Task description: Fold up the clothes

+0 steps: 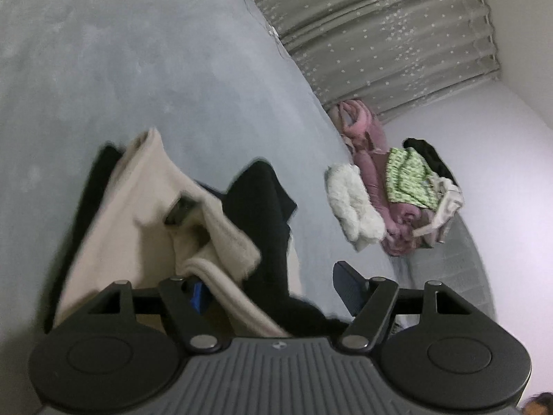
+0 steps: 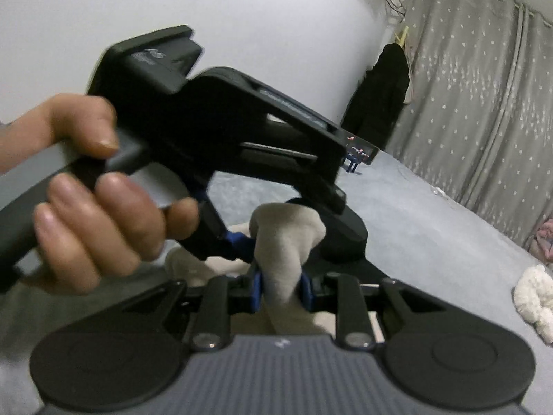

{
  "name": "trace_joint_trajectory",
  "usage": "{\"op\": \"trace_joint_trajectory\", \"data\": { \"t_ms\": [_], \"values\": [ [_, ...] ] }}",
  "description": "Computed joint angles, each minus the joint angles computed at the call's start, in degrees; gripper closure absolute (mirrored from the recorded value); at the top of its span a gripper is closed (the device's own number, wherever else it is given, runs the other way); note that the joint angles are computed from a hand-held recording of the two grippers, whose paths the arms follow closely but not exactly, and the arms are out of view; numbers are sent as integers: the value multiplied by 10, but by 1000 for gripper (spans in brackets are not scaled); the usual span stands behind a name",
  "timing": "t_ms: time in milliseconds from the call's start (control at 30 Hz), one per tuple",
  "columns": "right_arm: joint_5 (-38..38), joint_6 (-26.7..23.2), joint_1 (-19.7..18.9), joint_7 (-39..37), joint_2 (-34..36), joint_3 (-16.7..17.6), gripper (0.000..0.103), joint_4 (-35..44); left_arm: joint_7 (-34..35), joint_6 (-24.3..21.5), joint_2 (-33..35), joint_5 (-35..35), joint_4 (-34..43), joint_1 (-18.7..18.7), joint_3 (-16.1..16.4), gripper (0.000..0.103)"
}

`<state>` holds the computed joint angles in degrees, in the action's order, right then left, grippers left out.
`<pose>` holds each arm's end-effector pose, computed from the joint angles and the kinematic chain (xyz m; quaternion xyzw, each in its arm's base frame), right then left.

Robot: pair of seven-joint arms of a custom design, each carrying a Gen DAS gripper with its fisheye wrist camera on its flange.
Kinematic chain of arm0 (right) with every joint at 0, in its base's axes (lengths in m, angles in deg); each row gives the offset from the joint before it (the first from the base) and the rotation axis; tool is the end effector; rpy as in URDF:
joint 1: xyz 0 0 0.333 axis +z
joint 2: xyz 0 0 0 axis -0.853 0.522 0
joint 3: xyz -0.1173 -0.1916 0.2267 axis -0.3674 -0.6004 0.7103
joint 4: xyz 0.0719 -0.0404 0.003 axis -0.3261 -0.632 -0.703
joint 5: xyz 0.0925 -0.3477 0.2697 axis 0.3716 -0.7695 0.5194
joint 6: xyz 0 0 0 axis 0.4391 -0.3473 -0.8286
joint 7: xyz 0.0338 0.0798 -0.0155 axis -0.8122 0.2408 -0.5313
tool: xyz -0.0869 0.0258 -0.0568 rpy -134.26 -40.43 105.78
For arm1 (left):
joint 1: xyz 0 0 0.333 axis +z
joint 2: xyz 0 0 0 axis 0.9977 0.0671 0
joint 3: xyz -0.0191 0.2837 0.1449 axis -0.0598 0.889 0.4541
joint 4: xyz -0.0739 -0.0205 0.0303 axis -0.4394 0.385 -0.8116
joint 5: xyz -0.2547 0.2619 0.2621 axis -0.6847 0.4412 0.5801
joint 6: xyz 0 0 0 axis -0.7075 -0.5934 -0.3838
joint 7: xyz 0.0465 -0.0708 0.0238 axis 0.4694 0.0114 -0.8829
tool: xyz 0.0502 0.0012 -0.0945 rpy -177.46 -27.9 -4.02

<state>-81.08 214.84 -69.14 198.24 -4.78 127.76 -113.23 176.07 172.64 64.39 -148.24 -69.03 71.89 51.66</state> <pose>0.3525 0.2437 0.4567 -0.6932 0.4881 -0.4412 0.2943 0.5679 -0.3094 0.4668 0.5521 -0.6350 0.4879 0.2322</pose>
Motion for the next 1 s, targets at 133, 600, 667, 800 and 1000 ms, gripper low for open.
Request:
{"op": "trace_joint_trajectory", "data": {
  "t_ms": [133,600,667,800,1000],
  "values": [
    [-7,-4,-9,7,-12,21,82,-2,-1,23,11,31,18,-1,-3,59],
    [-18,51,-179,60,-40,191,82,58,108,169,-7,103,5,-19,-14,82],
    [4,72,-211,72,-46,222,82,68,90,177,0,129,5,-19,-10,82],
    [37,93,-248,60,-14,252,81,85,28,160,18,183,11,-10,-6,82],
    [60,95,-281,9,17,292,73,105,17,177,18,204,5,-5,-17,81]
  ]
}}
